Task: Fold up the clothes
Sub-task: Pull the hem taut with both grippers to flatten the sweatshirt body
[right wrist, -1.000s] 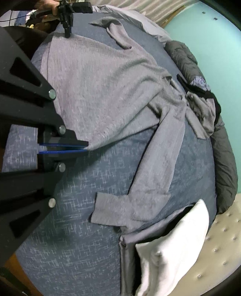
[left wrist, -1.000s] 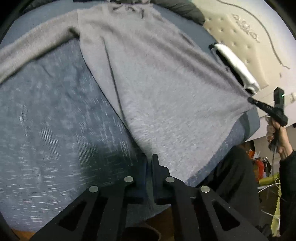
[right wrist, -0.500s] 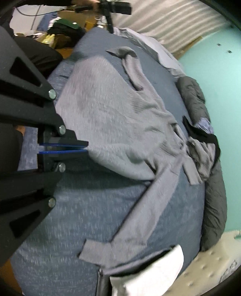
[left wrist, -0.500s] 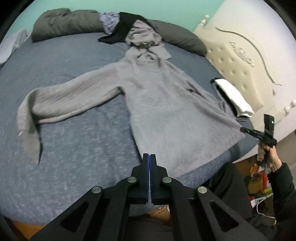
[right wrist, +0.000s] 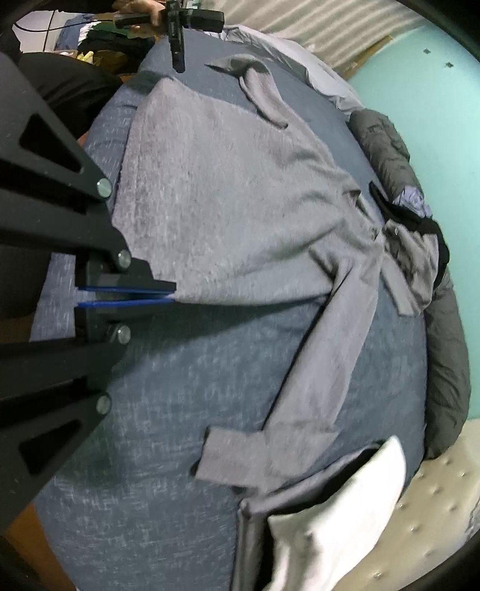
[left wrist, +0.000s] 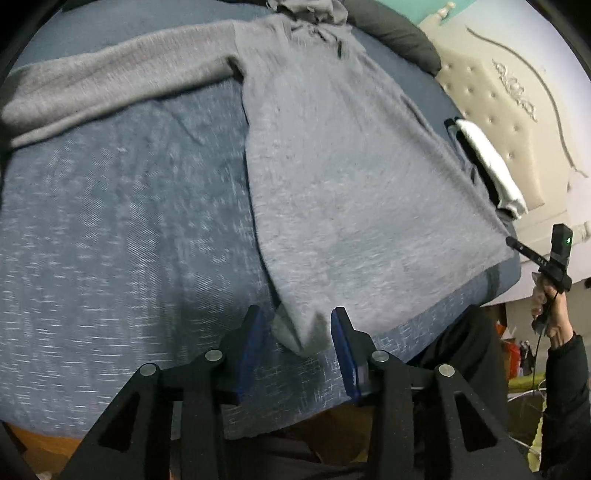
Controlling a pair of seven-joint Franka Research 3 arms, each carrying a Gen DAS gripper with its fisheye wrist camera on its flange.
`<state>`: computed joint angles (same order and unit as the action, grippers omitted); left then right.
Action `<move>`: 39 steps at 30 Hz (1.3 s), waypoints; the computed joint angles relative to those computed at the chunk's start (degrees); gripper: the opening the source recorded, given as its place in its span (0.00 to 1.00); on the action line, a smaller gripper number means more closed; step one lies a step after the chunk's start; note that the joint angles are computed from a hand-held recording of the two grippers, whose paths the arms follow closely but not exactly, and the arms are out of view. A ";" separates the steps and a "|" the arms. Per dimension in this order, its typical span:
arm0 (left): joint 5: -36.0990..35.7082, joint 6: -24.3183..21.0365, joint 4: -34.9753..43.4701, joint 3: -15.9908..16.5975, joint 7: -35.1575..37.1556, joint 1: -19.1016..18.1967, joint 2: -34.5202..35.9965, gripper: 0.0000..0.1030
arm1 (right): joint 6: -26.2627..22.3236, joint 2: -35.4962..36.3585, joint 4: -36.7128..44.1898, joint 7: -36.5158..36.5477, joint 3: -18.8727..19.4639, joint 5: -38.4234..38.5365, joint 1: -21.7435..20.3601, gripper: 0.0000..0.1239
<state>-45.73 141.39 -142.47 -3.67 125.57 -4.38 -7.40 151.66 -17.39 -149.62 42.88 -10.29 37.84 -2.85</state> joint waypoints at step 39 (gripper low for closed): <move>-0.78 1.98 0.18 0.32 -1.53 -0.03 -0.07 0.60 | 0.31 9.75 4.91 -8.92 -0.80 8.69 0.84 0.15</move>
